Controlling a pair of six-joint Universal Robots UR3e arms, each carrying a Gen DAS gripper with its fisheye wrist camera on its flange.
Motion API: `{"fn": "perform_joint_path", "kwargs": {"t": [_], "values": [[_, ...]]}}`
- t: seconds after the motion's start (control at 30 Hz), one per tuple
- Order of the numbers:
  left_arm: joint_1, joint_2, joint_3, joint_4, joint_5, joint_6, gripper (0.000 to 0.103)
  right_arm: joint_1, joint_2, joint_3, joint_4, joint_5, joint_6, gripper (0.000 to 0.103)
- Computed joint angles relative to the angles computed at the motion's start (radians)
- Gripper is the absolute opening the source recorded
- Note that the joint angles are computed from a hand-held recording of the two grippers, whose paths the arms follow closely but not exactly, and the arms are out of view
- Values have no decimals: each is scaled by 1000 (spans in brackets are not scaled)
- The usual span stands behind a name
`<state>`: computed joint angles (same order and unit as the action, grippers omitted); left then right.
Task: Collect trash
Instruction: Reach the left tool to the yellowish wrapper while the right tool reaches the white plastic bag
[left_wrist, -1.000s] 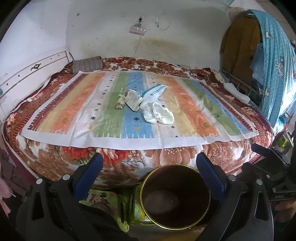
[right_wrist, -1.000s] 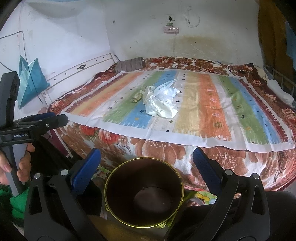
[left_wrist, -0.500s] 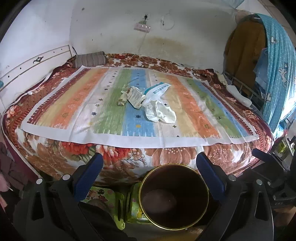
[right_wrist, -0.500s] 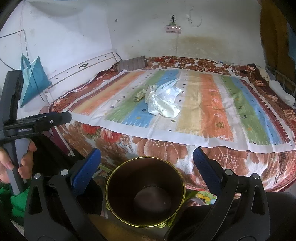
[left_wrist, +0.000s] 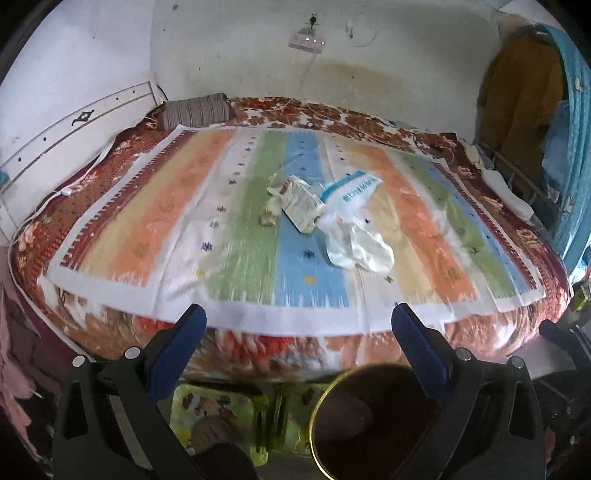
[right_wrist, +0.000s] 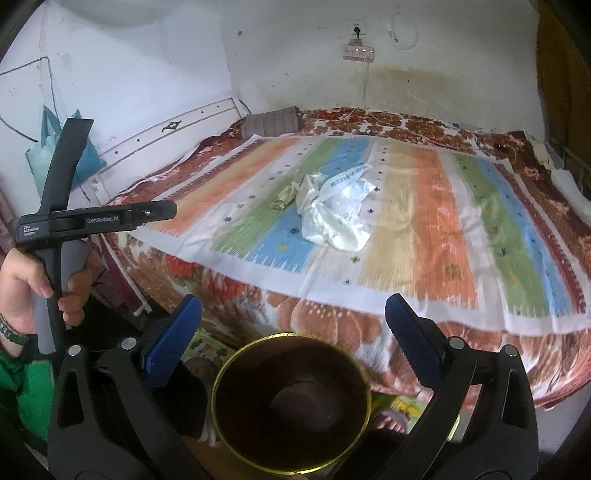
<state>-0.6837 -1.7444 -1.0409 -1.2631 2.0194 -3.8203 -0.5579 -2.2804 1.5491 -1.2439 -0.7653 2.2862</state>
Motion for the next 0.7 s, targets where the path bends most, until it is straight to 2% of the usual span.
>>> {"fn": "perform_joint_path", "kwargs": {"t": [0.07,0.17,0.27,0.33,0.4,0.47,0.53,0.63,0.7], "values": [[43,-14,22,7,-46,29,98,104,76,9,-176,-49,120,95],[111,-60,81,-22,-90,57,98,231,187,-11,-347,-122,243,95],[186,-95,124,-47,-191,70,98,337,308,-53,-471,-195,316,91],[192,-148,199,-77,-179,90,98,397,382,-79,-542,-253,348,90],[195,-211,283,-109,-147,124,98,422,431,-107,-554,-271,382,90],[220,-249,338,-134,-153,139,98,452,488,-149,-567,-295,411,90],[271,-261,359,-151,-222,138,97,499,556,-219,-563,-353,415,83],[344,-217,308,-122,-380,125,95,561,712,-458,-438,-405,407,84],[354,-265,404,-185,-379,136,96,573,795,-587,-372,-401,412,85]]}}
